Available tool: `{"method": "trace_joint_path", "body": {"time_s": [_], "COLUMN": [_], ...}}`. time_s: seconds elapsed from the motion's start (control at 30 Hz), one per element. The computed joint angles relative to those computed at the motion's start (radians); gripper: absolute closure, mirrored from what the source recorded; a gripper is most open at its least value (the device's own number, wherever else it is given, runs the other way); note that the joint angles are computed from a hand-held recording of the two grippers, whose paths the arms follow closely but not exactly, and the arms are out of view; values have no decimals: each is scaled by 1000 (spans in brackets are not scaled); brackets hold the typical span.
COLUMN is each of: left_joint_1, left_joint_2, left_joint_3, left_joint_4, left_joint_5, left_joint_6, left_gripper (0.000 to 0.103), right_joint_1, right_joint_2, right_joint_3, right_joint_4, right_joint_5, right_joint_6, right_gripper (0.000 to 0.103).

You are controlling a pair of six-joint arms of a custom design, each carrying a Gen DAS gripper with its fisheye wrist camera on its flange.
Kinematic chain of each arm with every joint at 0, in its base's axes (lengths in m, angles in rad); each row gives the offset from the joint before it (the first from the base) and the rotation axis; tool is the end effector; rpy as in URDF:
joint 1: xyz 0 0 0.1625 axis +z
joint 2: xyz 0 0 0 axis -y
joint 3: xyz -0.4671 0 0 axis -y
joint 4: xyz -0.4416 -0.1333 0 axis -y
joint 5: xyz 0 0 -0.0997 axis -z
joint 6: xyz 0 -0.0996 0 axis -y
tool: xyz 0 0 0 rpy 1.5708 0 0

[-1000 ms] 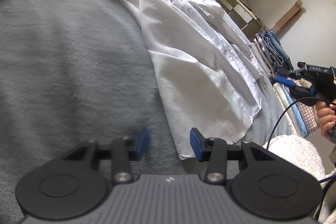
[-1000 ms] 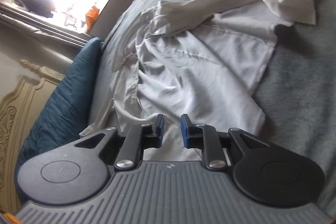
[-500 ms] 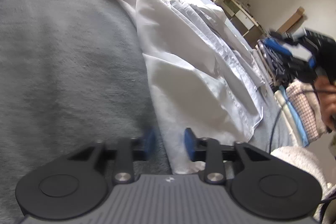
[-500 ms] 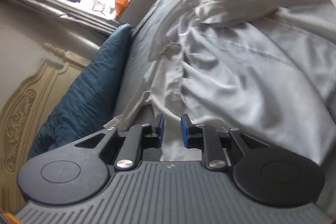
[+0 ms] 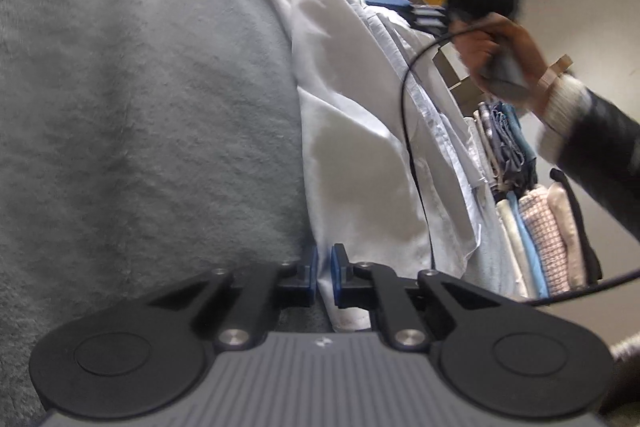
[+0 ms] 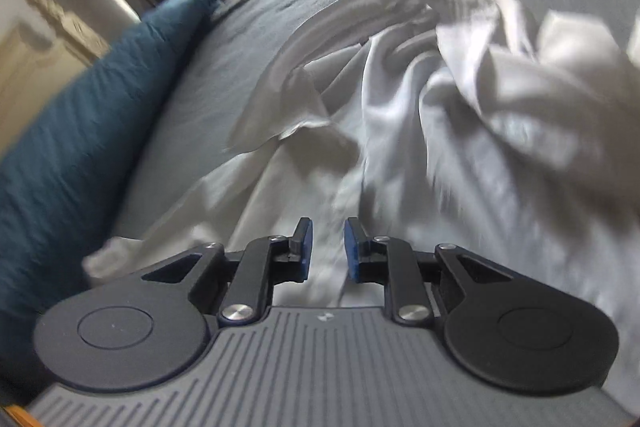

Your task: Fold clothes

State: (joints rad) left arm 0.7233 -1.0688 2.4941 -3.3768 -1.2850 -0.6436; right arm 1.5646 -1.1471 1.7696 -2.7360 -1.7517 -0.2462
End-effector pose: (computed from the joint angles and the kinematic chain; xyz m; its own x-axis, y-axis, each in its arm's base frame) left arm -0.2057 -0.3969 0.0834 -0.9884 0.1511 0.0136 0.1285 0.8815 -0.4543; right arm 0.1111 -0.6875 0.2984 -0.9547 -0.1127 0.2753 -0.2345 0.8546 -0.4633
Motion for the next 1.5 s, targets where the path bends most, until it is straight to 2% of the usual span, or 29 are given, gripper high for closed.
{"method": "trace_joint_path", "body": {"time_s": [0.07, 0.13, 0.33, 0.43, 0.53, 0.7, 0.77, 0.93, 1.1, 1.23, 1.4, 1.47, 1.5], "left_joint_1": [16, 35, 74, 95, 121, 155, 151, 146, 153, 146, 136, 131, 129], "left_joint_2": [2, 2, 1, 0, -1, 12, 29, 56, 27, 19, 1, -10, -14], "left_joint_3": [2, 0, -14, -20, -25, -32, -35, -30, -17, -20, -25, -27, -28], "left_joint_4": [-15, -25, -25, -23, -26, -39, -56, -93, -71, -54, -19, 0, 8], "left_joint_5": [-23, -52, -125, -163, -212, -277, -280, -285, -293, -288, -272, -266, -262], "left_joint_6": [3, 13, 68, 93, 116, 153, 161, 168, 182, 179, 177, 176, 174], "left_gripper": [95, 95, 96, 97, 98, 98, 98, 98, 99, 99, 99, 99, 99], "right_joint_1": [20, 32, 59, 62, 64, 68, 77, 99, 118, 120, 104, 95, 91], "right_joint_2": [63, 115, 224, 243, 241, 243, 252, 255, 309, 355, 394, 377, 363], "right_joint_3": [-60, -108, -211, -226, -228, -243, -245, -235, -289, -321, -337, -325, -317], "right_joint_4": [-14, -25, -12, -15, -10, 21, 19, -129, -246, -332, -347, -348, -347], "right_joint_5": [-74, -114, -215, -226, -216, -210, -243, -242, -292, -313, -401, -403, -394], "right_joint_6": [-79, -165, -402, -495, -540, -546, -582, -691, -808, -850, -802, -728, -686], "right_gripper": [85, 85, 84, 84, 84, 84, 99, 102, 102, 102, 95, 79, 75]}}
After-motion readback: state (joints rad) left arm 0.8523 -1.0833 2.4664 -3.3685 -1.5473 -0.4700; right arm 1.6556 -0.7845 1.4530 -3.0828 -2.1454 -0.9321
